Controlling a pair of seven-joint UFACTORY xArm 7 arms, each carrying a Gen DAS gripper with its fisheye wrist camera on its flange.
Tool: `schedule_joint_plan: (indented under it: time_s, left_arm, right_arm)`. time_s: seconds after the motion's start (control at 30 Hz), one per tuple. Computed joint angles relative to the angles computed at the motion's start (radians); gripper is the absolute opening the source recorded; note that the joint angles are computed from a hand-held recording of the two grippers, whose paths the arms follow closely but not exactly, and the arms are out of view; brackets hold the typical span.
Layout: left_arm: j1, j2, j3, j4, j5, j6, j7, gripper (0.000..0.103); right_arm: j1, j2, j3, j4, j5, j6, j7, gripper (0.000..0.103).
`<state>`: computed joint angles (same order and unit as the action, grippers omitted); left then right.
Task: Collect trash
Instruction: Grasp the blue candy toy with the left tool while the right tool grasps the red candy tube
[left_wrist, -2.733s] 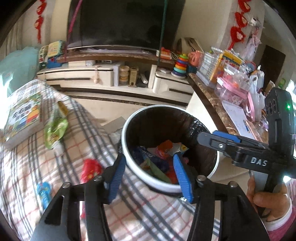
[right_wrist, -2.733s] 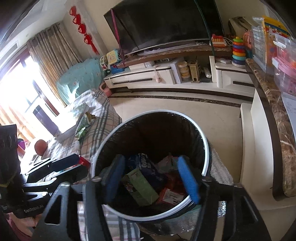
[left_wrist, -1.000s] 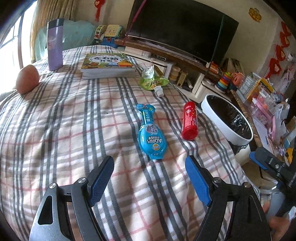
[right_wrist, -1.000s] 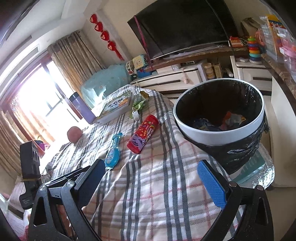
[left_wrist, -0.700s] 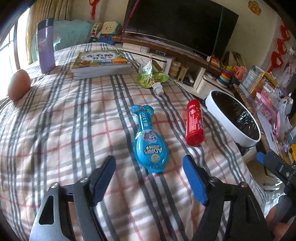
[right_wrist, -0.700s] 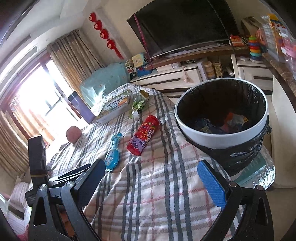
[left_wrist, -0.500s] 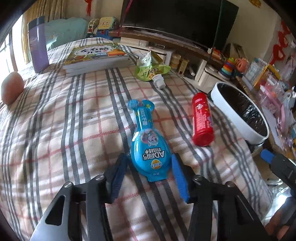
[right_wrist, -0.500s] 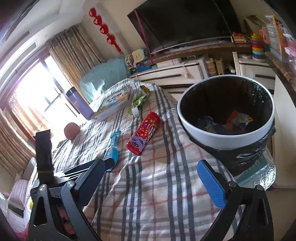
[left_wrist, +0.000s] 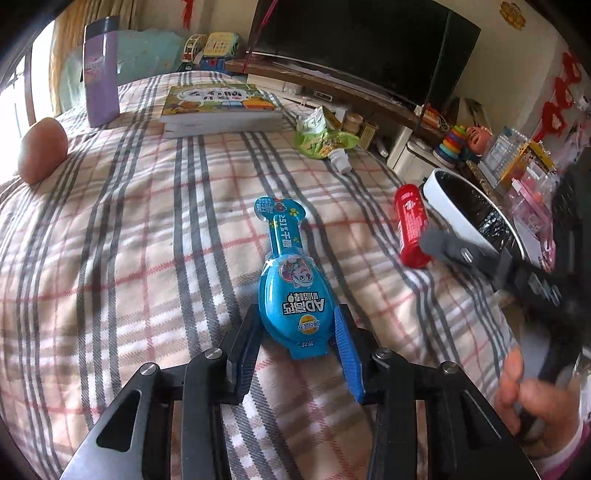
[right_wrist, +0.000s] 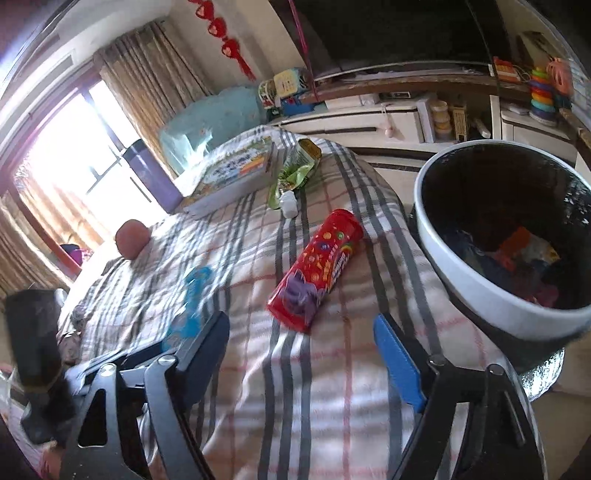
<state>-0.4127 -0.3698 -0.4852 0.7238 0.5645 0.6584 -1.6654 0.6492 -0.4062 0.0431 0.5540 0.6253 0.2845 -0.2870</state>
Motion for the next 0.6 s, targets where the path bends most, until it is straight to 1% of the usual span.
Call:
schedule_joint_plan:
  time_s: [0.1, 0.17, 0.2, 0.27, 0.3, 0.37, 0.4, 0.43, 0.53, 0.6]
  left_arm:
    - [0.006, -0.003, -0.005, -0.006, 0.013, -0.011, -0.014, 0.039]
    - [0.009, -0.006, -0.003, -0.015, 0.019, -0.028, -0.024, 0.041]
    - [0.013, -0.006, -0.005, -0.017, 0.023, -0.038, -0.031, 0.044]
    - [0.018, -0.006, -0.008, -0.019, 0.030, -0.042, -0.038, 0.046]
    - [0.021, -0.002, -0.011, -0.017, 0.034, -0.041, -0.041, 0.047]
    - [0.024, 0.008, -0.017, -0.007, 0.044, -0.028, -0.044, 0.049]
    - [0.024, 0.017, -0.017, 0.001, 0.049, -0.020, -0.042, 0.050]
    - [0.023, 0.026, -0.018, 0.011, 0.054, -0.009, -0.041, 0.050]
    - [0.012, 0.049, -0.014, 0.033, 0.069, 0.021, -0.043, 0.050]
    - [0.004, 0.056, -0.005, 0.039, 0.078, 0.027, -0.046, 0.048]
  right_arm:
    - [-0.032, 0.061, 0.030, 0.040, -0.043, -0.009, 0.039, 0.075]
    - [-0.061, 0.102, 0.055, 0.070, -0.089, -0.008, 0.073, 0.073]
    - [-0.075, 0.120, 0.070, 0.081, -0.116, -0.013, 0.090, 0.072]
    - [-0.097, 0.140, 0.088, 0.091, -0.161, -0.021, 0.113, 0.068]
    - [-0.106, 0.145, 0.095, 0.092, -0.181, -0.020, 0.127, 0.062]
    - [-0.091, 0.135, 0.083, 0.080, -0.168, -0.026, 0.111, 0.052]
    - [-0.086, 0.134, 0.079, 0.081, -0.168, -0.021, 0.104, 0.044]
    - [-0.085, 0.120, 0.080, 0.071, -0.175, -0.014, 0.098, 0.039]
    - [-0.059, 0.081, 0.058, 0.045, -0.157, 0.002, 0.052, 0.031]
    - [-0.050, 0.052, 0.052, 0.023, -0.152, 0.012, 0.037, 0.031]
